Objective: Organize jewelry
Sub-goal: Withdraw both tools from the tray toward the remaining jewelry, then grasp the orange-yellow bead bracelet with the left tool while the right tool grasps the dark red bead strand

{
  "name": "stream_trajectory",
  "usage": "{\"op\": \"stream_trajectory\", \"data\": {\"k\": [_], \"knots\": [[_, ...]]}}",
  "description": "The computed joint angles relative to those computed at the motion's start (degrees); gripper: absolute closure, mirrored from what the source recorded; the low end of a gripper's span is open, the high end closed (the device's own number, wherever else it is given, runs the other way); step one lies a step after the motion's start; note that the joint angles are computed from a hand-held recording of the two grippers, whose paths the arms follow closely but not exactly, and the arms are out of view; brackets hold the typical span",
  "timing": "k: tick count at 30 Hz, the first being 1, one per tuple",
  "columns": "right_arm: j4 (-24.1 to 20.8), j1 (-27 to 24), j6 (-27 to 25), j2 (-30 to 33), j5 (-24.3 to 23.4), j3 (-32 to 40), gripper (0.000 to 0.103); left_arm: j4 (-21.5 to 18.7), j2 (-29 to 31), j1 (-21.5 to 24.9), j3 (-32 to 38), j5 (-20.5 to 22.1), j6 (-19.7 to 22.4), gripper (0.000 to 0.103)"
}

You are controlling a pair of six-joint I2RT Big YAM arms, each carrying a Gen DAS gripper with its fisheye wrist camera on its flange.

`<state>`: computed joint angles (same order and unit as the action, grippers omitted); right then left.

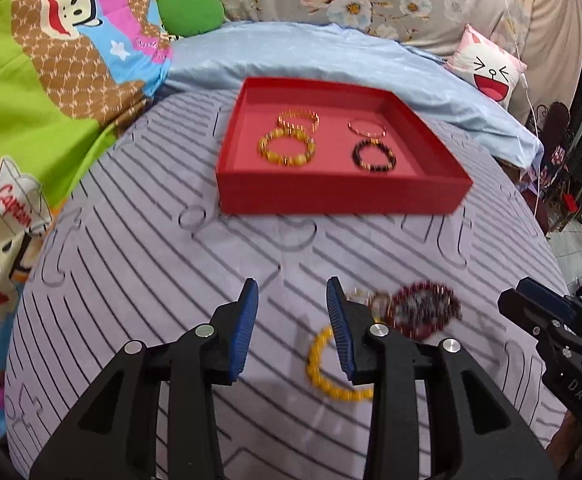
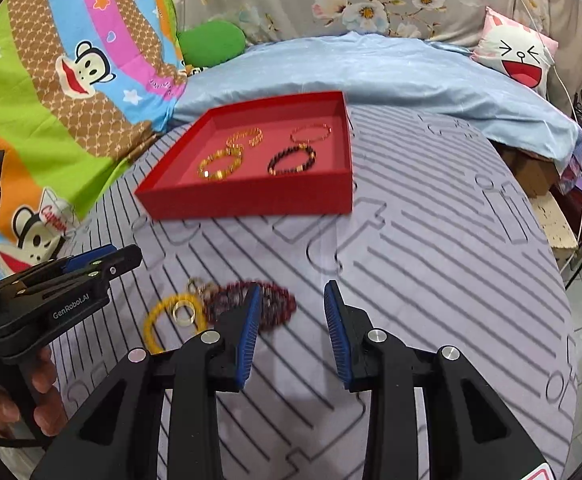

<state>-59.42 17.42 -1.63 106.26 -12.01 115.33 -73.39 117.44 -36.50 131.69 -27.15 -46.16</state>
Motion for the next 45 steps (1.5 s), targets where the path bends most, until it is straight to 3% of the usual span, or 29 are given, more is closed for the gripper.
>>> {"op": "stream_trajectory", "data": {"k": [10,15,18,24,35,45], "knots": [[1.15,0.12,-0.35,-3.78,0.33,-7.0,0.071,-0.09,-0.3,-1.51,-4.13,3.15,-2.28,0.069],[1.37,0.31,-0.33,-4.02,0.37,-7.48,0.071,0.38,0.54,-1.75,-3.34,2.19,-1.59,0.07],[1.3,0.36,-0.38,-3.99,0.25,-7.52,0.071,1.78,0.1,-1.71,-4.28,2.6,-0.75,0.096],[0.33,0.57,0.0,-2.78,-0.88,-6.17,0.071,5.17,-2.9,-1.82,-8.56,2.76,-1.38,0.096],[-0.04,2.03,-0.23,1.26,-1.23,-1.13,0.074,6.39,-5.91,-2.93,-14.17,1.84,-3.21,0.096],[-1.11,2.65,-0.88,4.59,-0.6,2.81,0.09,8.35,-6.57,-2.99,-15.71,1.34,-3.02,0.096]]}}
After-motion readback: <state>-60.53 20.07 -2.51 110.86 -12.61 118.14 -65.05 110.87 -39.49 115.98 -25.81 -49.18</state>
